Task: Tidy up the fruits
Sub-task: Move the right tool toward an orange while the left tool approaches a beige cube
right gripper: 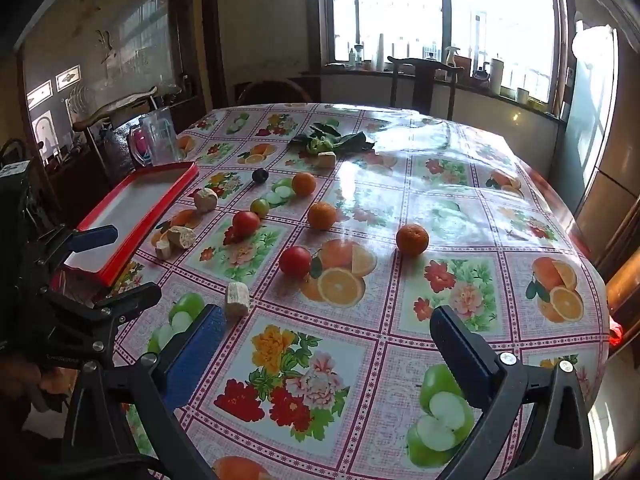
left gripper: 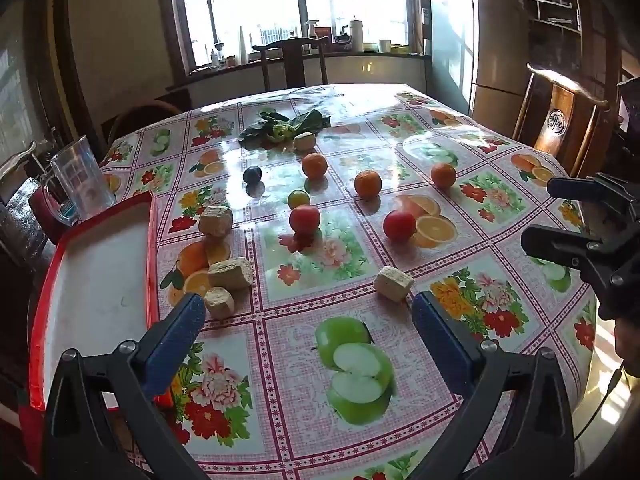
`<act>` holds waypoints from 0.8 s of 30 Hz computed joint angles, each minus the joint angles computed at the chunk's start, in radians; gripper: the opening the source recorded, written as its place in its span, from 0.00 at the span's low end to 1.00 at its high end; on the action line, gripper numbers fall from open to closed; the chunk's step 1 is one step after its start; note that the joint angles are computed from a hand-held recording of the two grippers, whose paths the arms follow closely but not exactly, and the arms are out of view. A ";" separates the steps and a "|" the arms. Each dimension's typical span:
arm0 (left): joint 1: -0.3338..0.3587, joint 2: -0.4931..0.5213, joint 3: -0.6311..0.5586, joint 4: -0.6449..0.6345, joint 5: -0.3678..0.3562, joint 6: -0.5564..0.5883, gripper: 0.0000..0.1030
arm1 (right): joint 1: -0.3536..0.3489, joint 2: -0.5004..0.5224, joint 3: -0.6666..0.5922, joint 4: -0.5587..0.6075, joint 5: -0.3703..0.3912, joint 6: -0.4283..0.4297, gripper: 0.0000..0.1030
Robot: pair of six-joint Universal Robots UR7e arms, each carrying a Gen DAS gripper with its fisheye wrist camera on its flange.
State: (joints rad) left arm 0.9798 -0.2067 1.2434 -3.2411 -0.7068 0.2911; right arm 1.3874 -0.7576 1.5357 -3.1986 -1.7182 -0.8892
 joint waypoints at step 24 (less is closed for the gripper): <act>0.015 0.023 -0.032 0.015 -0.098 0.011 1.00 | -0.015 0.028 -0.084 0.098 -0.007 0.029 1.00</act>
State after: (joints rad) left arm 0.9952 -0.1835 1.2114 -3.2259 -0.8049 0.3020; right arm 1.3721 -0.7301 1.4513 -3.1007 -1.7253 -0.8602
